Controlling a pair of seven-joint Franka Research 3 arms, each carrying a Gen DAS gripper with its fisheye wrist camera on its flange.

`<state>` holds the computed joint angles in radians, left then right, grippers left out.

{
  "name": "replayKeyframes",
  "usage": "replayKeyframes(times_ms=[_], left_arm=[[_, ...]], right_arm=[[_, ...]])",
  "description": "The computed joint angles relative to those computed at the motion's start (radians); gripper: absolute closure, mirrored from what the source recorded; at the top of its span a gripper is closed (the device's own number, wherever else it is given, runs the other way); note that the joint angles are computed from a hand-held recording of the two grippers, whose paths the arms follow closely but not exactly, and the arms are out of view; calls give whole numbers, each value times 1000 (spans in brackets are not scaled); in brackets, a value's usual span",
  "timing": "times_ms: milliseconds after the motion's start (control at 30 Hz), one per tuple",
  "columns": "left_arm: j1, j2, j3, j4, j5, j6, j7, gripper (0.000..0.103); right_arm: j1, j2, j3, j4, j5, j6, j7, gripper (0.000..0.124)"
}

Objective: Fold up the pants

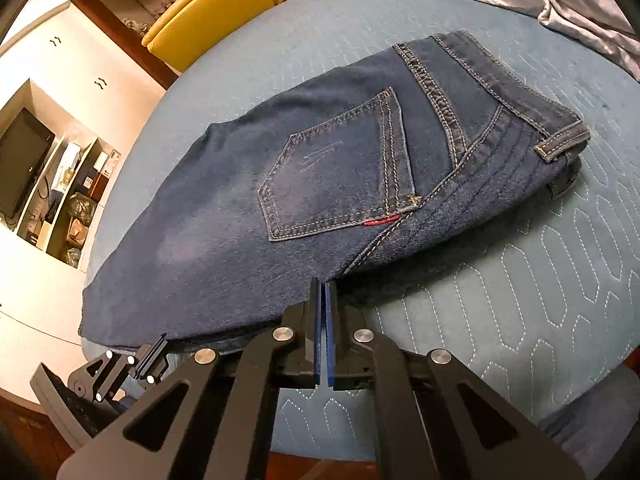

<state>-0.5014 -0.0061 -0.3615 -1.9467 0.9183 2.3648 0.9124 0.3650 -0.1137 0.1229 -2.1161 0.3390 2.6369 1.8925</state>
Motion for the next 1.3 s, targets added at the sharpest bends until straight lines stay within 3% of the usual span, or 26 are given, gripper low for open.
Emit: replayKeyframes(times_ms=[233, 333, 367, 500, 667, 700, 733, 767, 800, 833, 867, 900, 967, 1033, 1100, 1167, 1200, 1300], left_arm=[[-3, 6, -1, -11, -2, -5, -6, 101], [15, -44, 17, -56, -129, 79, -8, 80], [31, -93, 31, -97, -196, 134, -59, 79], [124, -255, 61, -239, -296, 211, -290, 79], [206, -383, 119, -387, -469, 145, -339, 80], [218, -429, 135, -435, -498, 172, -347, 79], [238, -492, 149, -486, -519, 183, -364, 76], [267, -524, 144, -503, -517, 156, -372, 68], [306, -558, 140, -518, -500, 117, -378, 68], [331, -576, 149, -528, -496, 100, -374, 68], [361, -592, 167, -533, -488, 93, -362, 70], [389, -592, 179, -525, -472, 91, -341, 71], [418, -530, 213, -467, -445, 83, -217, 71], [434, -468, 244, -426, -451, 127, -131, 72], [392, -392, 346, -387, -608, 203, 43, 72], [424, -338, 362, -338, -635, 151, 93, 72], [438, -322, 382, -327, -672, 138, 129, 70], [541, -337, 367, -336, -637, 115, 86, 70]], right_arm=[[-7, 22, 3, -8, -48, -14, 11, 122], [-9, 35, 8, -11, -107, -15, 36, 122], [-8, 35, 8, -11, -121, -15, 42, 122], [-9, 40, 14, 0, -208, -35, 80, 122], [-9, 36, 18, 22, -302, -87, 136, 118], [-11, 18, 20, 21, -336, -104, 149, 117], [-14, 1, 20, 14, -359, -105, 154, 115], [-21, -22, 25, 3, -399, -103, 173, 110], [-31, -41, 30, -6, -439, -102, 194, 104], [-45, -58, 35, -14, -480, -98, 216, 80], [-56, -67, 38, -18, -510, -89, 229, 47], [-73, -73, 47, -24, -561, -64, 254, 41], [-111, -73, 80, -8, -702, -71, 343, 41], [-132, -65, 97, 17, -801, -86, 449, 37], [-135, -50, 102, 39, -864, -109, 519, 36], [-123, -29, 105, 75, -931, -172, 562, 36], [-111, -26, 93, 73, -933, -159, 547, 36], [-96, -9, 70, 84, -963, -163, 516, 36]])
